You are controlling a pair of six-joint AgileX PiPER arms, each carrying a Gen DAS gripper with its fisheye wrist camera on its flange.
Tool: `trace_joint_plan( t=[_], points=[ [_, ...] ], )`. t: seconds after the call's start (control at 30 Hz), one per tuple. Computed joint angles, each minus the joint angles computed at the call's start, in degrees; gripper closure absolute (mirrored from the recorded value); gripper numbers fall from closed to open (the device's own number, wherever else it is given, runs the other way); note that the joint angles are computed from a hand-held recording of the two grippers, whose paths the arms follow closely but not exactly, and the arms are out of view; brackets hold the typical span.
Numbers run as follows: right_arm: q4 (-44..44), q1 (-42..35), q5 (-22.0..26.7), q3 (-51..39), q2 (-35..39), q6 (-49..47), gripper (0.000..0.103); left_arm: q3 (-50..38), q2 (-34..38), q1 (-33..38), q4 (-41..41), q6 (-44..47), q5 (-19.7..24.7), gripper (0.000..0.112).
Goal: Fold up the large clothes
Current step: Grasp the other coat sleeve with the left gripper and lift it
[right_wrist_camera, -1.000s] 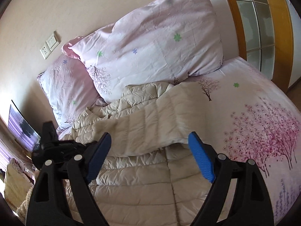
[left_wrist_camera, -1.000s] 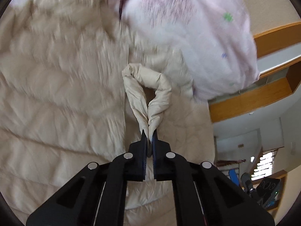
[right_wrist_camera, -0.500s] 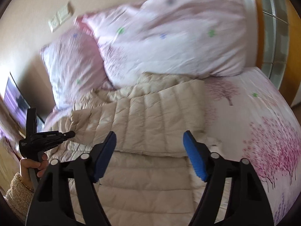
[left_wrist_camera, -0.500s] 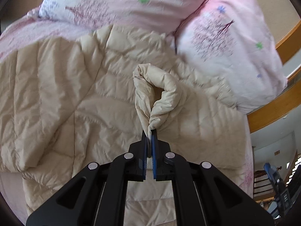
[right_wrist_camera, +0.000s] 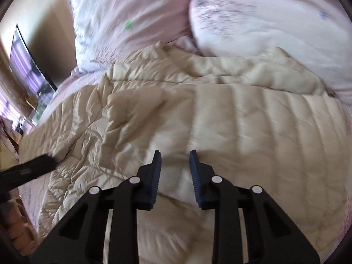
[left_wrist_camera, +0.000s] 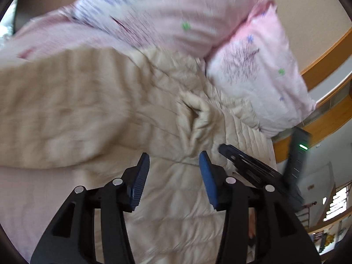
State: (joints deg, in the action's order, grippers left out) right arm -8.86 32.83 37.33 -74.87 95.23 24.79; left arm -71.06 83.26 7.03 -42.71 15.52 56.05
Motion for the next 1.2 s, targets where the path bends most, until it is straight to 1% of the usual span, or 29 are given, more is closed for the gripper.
trace_joint_plan(
  t=[0.07,0.1,0.13,0.17,0.2,0.23,0.27,0.3,0.37,0.47,0.57,0.67,0.73,0.83,0.93,1.07,1.2],
  points=[
    [-2.2,1.4,2.5,-3.6,4.0,1.8,0.070,3.7,-4.4,4.9,0.4,2.9,0.4,0.063],
    [-6.3,2.7,4.6,-5.7,6.4,4.3,0.070,5.3,-6.3,6.9,1.1,3.4,0.0,0.062],
    [-8.9,3.5,5.6,-6.9,7.6,5.6,0.070,7.1,-8.2,9.8,1.3,4.6,0.2,0.061],
    [-9.1,3.7,6.1,-7.2,7.7,5.8,0.070,8.8,-9.8,13.6,0.8,6.4,1.2,0.061],
    [-7.1,3.3,5.9,-6.9,6.8,5.2,0.067,9.6,-10.3,18.2,-0.4,8.5,3.3,0.061],
    [-2.9,2.1,5.2,-6.1,5.3,2.9,0.064,10.3,-10.4,23.2,-1.7,10.4,5.6,0.061],
    [2.8,0.3,3.7,-4.1,2.7,0.0,0.056,10.8,-10.3,26.9,-2.6,12.0,7.2,0.061],
    [6.4,-0.8,2.6,-2.2,0.3,-1.6,0.046,11.2,-10.0,31.3,-3.5,13.8,8.7,0.061],
    [9.9,-2.3,1.2,1.4,-4.5,-3.8,0.039,11.7,-8.7,38.3,-4.2,15.7,9.6,0.061],
    [13.3,-3.9,1.7,4.8,-9.6,-6.9,0.036,11.6,-5.6,45.6,-6.0,16.4,10.0,0.061],
    [18.4,-6.2,3.7,6.9,-13.2,-11.0,0.036,11.0,-1.7,50.9,-7.9,14.9,10.5,0.061],
    [18.3,-6.5,4.5,8.8,-16.6,-11.1,0.036,10.4,1.3,54.0,-10.4,12.8,10.6,0.061],
    [17.8,-6.2,4.1,9.2,-17.1,-10.1,0.035,10.3,2.2,55.0,-11.5,11.2,9.9,0.061],
    [18.9,-7.4,4.3,10.5,-18.4,-11.1,0.035,9.3,3.9,55.2,-12.3,8.1,8.0,0.061],
    [19.8,-8.2,4.3,11.4,-19.0,-12.0,0.035,7.7,5.8,54.7,-10.8,4.1,6.4,0.062],
    [20.6,-8.2,4.0,12.1,-19.3,-12.6,0.035,7.3,7.0,55.8,-11.7,2.1,7.3,0.063],
    [20.7,-7.6,3.8,12.7,-19.9,-13.1,0.035,6.0,7.9,56.1,-11.3,0.4,6.4,0.063]
  ],
)
